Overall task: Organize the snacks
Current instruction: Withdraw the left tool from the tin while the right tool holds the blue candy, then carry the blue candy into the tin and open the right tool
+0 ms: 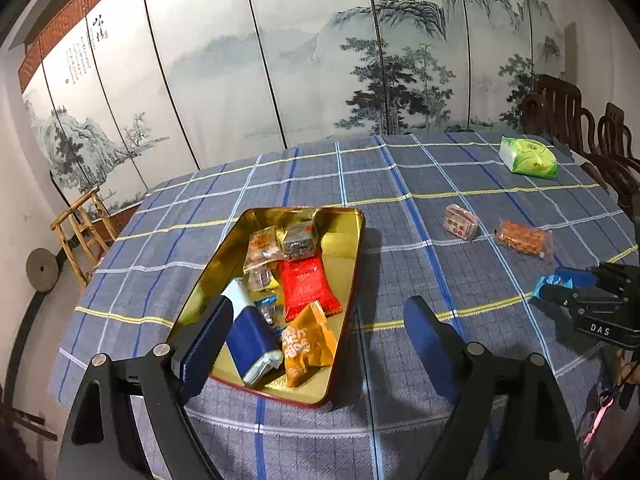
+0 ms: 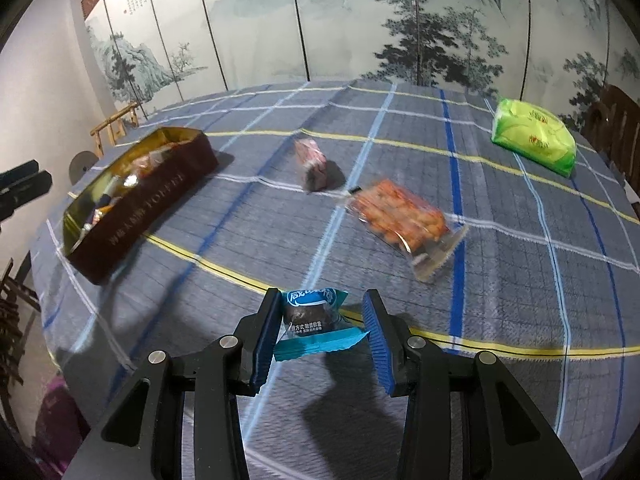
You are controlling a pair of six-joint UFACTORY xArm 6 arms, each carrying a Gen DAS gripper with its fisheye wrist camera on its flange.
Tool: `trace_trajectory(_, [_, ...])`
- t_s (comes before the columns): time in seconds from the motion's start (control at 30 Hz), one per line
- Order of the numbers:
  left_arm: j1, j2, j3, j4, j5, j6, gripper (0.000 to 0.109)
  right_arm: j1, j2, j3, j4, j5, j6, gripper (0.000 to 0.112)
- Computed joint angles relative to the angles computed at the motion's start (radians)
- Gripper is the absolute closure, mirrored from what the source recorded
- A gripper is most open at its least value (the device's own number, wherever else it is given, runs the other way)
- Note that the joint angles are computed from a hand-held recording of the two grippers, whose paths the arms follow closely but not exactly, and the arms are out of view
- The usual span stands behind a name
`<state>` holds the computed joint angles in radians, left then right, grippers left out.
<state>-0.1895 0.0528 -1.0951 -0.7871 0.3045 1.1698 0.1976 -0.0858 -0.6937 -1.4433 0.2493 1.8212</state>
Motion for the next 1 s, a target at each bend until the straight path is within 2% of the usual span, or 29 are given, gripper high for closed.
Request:
trace_trajectory(0.67, [0.095, 0.024, 0.014, 0.008, 0.022, 0.018, 0.024, 0.18, 0.094, -0.198, 0.16, 0.078, -0.184, 0.07])
trace_trajectory(1.0, [0.135, 0.043, 0.005, 0.001, 0.044, 0.025, 0.024, 0.214, 0.147, -0.279, 0.208, 0.078, -0.248, 0.07])
